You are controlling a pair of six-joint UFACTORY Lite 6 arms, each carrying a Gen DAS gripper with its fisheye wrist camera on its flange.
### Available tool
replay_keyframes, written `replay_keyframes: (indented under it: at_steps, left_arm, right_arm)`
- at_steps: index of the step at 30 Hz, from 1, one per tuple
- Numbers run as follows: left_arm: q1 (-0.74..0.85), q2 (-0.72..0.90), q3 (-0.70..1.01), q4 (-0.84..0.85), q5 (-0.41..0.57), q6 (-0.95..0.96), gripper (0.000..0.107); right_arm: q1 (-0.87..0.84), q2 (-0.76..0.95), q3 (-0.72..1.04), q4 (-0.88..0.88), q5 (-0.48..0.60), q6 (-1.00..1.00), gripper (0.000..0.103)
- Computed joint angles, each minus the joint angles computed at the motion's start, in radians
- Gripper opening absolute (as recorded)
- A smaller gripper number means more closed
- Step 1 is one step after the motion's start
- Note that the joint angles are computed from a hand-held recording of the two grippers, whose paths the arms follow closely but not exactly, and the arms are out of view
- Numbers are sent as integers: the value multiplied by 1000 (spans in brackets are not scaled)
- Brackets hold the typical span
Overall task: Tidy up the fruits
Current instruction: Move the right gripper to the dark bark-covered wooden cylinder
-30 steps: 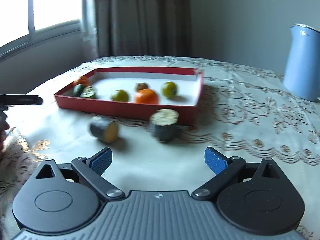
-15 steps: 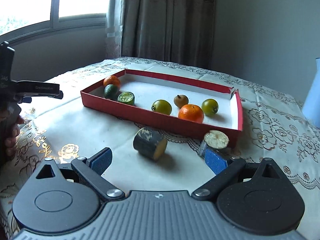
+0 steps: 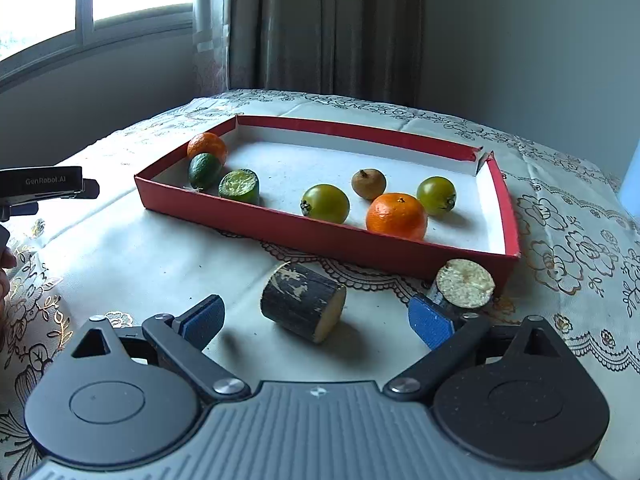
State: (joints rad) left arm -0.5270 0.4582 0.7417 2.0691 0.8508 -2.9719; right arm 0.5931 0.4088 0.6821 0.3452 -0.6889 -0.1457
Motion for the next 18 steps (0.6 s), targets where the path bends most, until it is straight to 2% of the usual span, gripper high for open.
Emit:
replay_keyframes:
  at_steps: [4, 7, 14, 16, 18]
  left_arm:
    - [1, 2, 2, -2, -1, 1, 103]
    - [1, 4, 3, -5, -2, 3, 103]
    - [-4, 7, 11, -30, -2, 22, 103]
    - [-5, 7, 13, -35, -2, 27, 103]
    - [-6, 8, 15, -42, -2, 31, 103]
  right_arm:
    - [0, 10, 18, 6, 9, -1, 98]
    - [-11, 21, 39, -1, 37, 10, 88]
    - [-31, 25, 43, -51, 49, 57, 83]
    - [-28, 23, 38, -36, 38, 46, 66]
    - [-23, 25, 41, -24, 34, 33, 65]
